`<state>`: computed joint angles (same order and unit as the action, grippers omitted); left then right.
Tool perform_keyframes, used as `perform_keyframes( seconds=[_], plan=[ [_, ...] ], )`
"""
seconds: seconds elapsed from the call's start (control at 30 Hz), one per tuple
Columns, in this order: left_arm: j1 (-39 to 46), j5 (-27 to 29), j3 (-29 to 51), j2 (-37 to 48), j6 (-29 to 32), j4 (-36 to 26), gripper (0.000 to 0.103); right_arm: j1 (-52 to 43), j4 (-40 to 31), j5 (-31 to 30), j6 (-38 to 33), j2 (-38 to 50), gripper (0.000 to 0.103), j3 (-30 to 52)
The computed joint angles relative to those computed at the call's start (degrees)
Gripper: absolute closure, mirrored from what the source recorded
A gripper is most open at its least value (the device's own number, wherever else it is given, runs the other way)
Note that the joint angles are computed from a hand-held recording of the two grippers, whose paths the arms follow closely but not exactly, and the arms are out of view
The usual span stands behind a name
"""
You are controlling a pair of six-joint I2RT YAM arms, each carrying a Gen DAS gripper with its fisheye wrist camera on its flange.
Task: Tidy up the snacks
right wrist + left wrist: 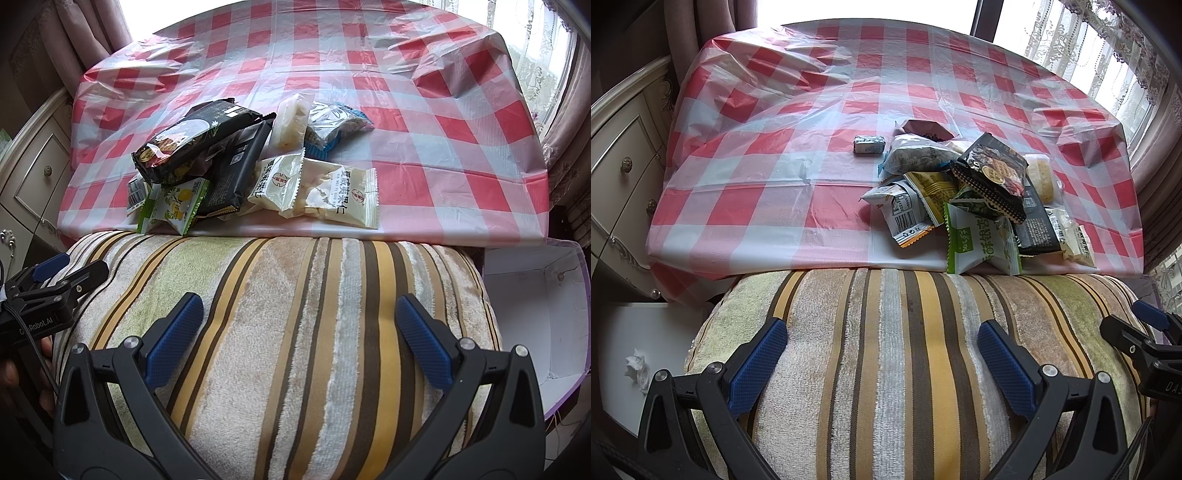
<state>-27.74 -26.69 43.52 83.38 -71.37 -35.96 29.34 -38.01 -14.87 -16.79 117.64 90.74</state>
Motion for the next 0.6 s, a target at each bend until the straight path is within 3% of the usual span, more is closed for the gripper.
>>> perform_keyframes(
  seconds=[0.37, 0.47, 0.6],
  plan=[
    [0.5, 0.7, -1.0, -1.4, 2.0, 1.4, 0.000, -0.4, -5.8, -2.0, -1.6, 4.4, 0.000, 7.3],
    [0.4, -0.9, -0.9, -2.4, 0.6, 0.4, 0.000, -0.7, -7.1, -3.0, -1.8, 6.5, 0.000, 10.5],
    [1.6, -3.1, -0.5, -4.8, 3.9, 3.3, 0.001, -1.2, -9.7, -5.8, 1.6, 10.2, 0.000, 16.4]
  ],
)
